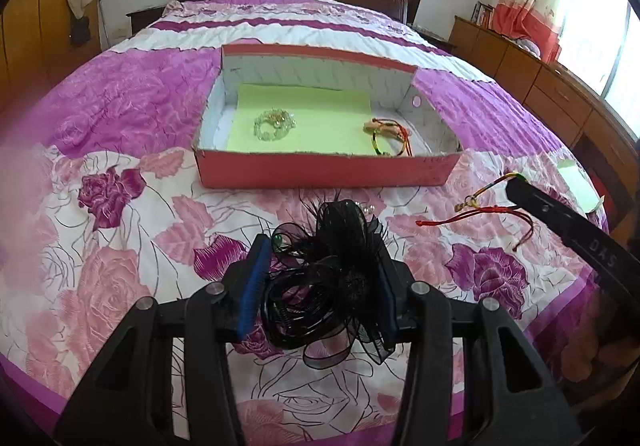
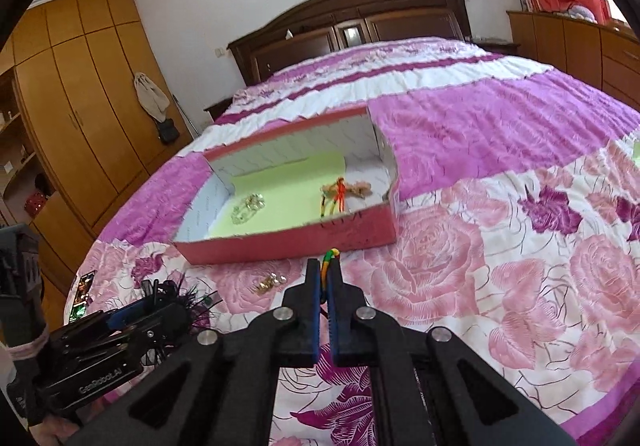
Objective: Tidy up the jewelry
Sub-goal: 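Lift and carry the hair clip and red bracelet over the pink box with both tools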
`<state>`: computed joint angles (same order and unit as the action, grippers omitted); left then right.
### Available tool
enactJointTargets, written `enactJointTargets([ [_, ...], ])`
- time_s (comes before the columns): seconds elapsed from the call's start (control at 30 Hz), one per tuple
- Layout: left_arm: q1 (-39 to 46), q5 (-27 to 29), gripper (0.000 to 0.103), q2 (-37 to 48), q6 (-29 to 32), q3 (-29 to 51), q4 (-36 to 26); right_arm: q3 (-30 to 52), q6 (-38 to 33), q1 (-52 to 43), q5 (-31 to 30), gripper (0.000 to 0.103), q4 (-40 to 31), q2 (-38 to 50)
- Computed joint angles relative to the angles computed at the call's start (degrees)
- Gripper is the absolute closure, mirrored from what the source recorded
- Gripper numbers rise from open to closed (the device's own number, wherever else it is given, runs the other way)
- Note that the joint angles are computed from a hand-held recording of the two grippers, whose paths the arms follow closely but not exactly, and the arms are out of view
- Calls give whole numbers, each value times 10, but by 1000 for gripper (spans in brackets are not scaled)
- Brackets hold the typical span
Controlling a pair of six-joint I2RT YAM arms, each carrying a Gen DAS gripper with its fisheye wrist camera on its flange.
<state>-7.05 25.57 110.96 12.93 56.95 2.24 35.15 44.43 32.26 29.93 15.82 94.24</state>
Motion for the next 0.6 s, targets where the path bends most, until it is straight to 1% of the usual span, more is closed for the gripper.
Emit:
enactJointTargets([
  [0.27,1,1,62,-19,-7,-2,12,10,-40,33,58,99,-8,-35],
  [0.6,-6,-1,62,-28,-19,14,34,21,-76,38,77,99,11,-38],
])
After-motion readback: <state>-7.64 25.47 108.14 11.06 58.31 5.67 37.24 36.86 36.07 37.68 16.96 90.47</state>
